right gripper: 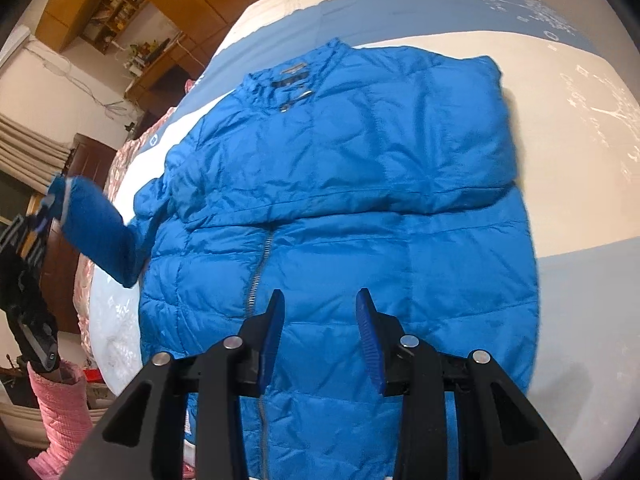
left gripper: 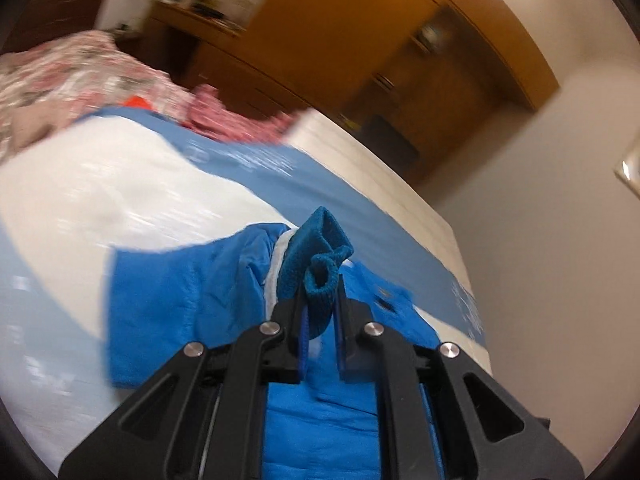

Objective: Fold large clothes

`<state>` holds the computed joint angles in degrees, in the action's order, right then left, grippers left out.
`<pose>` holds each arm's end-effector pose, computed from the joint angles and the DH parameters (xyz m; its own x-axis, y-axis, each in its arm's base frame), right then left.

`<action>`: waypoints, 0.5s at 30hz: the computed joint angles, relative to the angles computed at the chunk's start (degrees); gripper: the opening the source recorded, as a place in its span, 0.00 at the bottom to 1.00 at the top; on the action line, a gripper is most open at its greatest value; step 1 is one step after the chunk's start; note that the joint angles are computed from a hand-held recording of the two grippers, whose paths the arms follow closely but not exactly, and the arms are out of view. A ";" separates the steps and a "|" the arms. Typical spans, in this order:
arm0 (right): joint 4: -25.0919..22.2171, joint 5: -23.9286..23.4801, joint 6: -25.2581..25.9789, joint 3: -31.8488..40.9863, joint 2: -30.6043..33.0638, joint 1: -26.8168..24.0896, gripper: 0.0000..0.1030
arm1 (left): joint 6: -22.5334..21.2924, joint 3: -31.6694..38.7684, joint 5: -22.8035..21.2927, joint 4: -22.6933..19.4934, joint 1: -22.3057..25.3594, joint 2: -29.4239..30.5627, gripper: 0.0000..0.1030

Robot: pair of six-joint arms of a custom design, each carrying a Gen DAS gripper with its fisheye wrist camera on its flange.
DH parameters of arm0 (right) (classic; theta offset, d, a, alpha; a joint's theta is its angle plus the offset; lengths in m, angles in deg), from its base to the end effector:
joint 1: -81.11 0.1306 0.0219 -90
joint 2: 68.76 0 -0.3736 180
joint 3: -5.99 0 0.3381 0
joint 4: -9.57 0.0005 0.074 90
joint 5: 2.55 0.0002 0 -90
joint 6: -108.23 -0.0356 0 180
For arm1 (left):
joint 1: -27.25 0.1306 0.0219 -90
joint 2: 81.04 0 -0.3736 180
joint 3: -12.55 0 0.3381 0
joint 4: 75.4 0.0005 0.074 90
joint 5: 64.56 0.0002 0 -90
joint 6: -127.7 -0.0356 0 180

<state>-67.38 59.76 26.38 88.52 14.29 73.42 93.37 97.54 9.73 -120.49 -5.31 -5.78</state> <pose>0.3366 -0.0293 0.3953 -0.9603 0.0030 -0.2791 -0.1188 0.9005 0.4183 0.2984 -0.1797 0.4862 -0.5492 -0.5925 -0.5893 -0.2156 0.7818 -0.5851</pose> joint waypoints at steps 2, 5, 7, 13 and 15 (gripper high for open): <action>-0.25 -0.20 0.66 0.11 0.25 -1.13 0.36 | -0.98 2.47 1.56 1.58 -1.65 4.08 0.08; -0.53 -0.45 1.90 0.25 0.68 -2.98 0.36 | -2.48 5.59 4.74 3.72 -3.29 10.18 0.08; -0.63 -0.54 2.52 0.45 1.16 -4.06 0.36 | -3.11 7.88 6.16 3.46 -4.18 14.45 0.08; -0.99 -0.73 4.11 1.18 2.76 -5.79 0.36 | -2.80 11.41 13.51 1.19 -3.06 25.99 0.08; -1.01 -0.48 4.25 1.78 3.69 -5.40 0.36 | -3.15 11.97 16.92 0.45 -2.46 28.95 0.09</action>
